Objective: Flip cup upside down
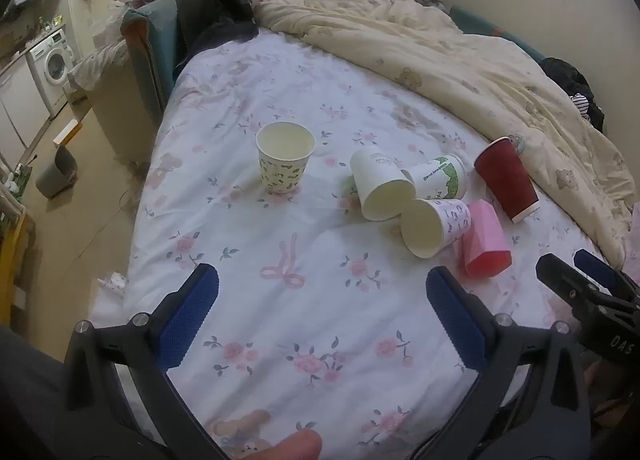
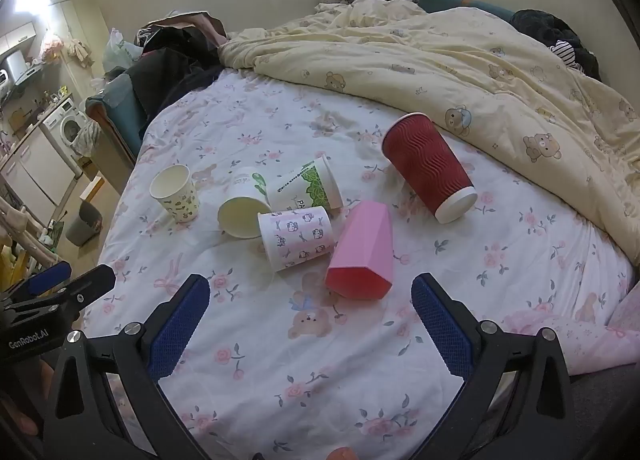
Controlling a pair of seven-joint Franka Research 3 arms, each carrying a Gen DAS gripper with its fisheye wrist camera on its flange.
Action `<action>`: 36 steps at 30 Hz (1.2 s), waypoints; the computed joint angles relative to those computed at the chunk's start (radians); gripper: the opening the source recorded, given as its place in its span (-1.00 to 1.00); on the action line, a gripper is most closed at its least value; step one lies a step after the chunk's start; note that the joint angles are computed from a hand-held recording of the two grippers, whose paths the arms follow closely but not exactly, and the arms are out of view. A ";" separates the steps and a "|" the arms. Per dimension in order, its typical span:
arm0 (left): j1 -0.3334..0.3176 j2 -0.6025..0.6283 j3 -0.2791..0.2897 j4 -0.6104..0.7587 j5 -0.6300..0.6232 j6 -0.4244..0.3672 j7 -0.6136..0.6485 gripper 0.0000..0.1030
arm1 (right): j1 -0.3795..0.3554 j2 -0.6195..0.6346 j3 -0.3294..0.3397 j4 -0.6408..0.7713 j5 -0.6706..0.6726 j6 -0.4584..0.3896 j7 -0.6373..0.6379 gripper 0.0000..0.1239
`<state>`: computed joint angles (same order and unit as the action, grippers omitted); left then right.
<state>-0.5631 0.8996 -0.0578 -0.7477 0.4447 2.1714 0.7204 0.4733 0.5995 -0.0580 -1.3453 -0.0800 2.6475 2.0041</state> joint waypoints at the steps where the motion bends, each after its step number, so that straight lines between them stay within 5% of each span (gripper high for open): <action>1: -0.001 0.001 0.001 0.002 0.000 -0.002 0.001 0.99 | 0.002 0.000 -0.002 -0.002 -0.003 0.005 0.001 0.66; 36: -0.005 0.002 0.006 0.009 -0.003 -0.006 0.004 0.99 | 0.001 -0.002 -0.001 -0.005 0.004 0.007 -0.001 0.66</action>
